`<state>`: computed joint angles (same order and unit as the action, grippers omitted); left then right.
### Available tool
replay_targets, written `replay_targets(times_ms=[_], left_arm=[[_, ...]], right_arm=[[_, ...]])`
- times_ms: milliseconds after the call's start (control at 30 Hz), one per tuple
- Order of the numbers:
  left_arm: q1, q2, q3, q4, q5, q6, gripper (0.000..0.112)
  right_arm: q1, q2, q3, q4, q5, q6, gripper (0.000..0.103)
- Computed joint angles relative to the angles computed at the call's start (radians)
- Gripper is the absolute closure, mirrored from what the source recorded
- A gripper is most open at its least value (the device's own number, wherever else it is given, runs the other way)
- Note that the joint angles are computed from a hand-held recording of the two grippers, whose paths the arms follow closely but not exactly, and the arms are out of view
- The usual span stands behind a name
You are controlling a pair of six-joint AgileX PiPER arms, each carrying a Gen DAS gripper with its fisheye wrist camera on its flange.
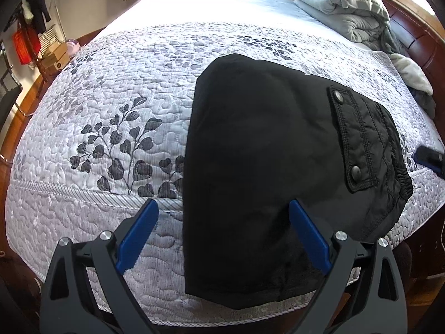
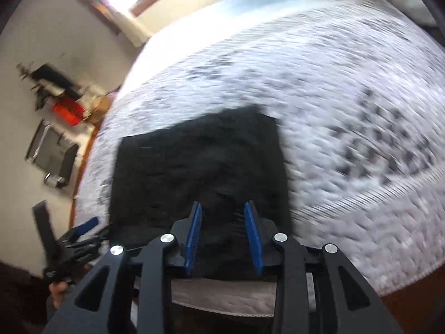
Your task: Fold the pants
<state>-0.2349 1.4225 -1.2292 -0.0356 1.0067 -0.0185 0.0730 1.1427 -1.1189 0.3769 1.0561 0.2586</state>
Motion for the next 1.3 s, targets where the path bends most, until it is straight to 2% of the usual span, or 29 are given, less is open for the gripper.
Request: replay_targets(times_ms=[100,200,333,367,433,600,667,700,733,800,900,967,1067,1300], left_arm=[[0.034,0.002,-0.005,-0.024,0.011,0.021,0.018],[0.059,0.001,-0.013,-0.016,0.016,0.029,0.018],[0.097,0.012,-0.029,-0.018,0.021,0.044,0.017],[0.105,0.015,-0.031,-0.024,0.024,0.049,0.017],[0.122,0.026,-0.039,-0.035,0.029,0.061,0.017],[0.148,0.041,-0.052,-0.033,0.03,0.074,0.017],[0.157,0.05,-0.06,-0.037,0.032,0.078,0.017],[0.16,0.055,-0.064,-0.037,0.032,0.077,0.017],[0.164,0.06,-0.067,-0.039,0.032,0.078,0.017],[0.168,0.071,-0.074,-0.043,0.032,0.079,0.017],[0.162,0.09,-0.086,-0.031,0.021,0.064,0.017],[0.154,0.109,-0.1,-0.014,0.012,0.04,0.017],[0.148,0.135,-0.124,0.005,-0.004,-0.001,0.017],[0.14,0.207,-0.192,-0.009,-0.033,-0.056,0.017]], right_arm=[[0.106,0.136,-0.097,-0.021,-0.046,0.028,0.071],[0.144,0.248,-0.163,0.081,-0.102,-0.025,0.071],[0.212,0.395,-0.306,0.092,-0.116,-0.018,0.072],[0.218,0.434,-0.344,0.134,-0.116,-0.046,0.072],[0.231,0.523,-0.442,0.192,-0.094,-0.082,0.072],[0.296,0.734,-0.726,0.091,0.036,0.006,0.074],[0.293,0.797,-0.773,0.088,0.063,0.041,0.079],[0.288,0.811,-0.773,0.1,0.06,0.042,0.083],[0.274,0.825,-0.754,0.123,0.05,0.042,0.091],[0.25,0.816,-0.685,0.185,0.006,0.008,0.097],[0.19,0.756,-0.522,0.376,-0.093,-0.141,0.098],[0.167,0.7,-0.436,0.436,-0.131,-0.197,0.096],[0.165,0.633,-0.375,0.393,-0.149,-0.204,0.092],[0.133,0.51,-0.223,0.378,-0.175,-0.261,0.093]])
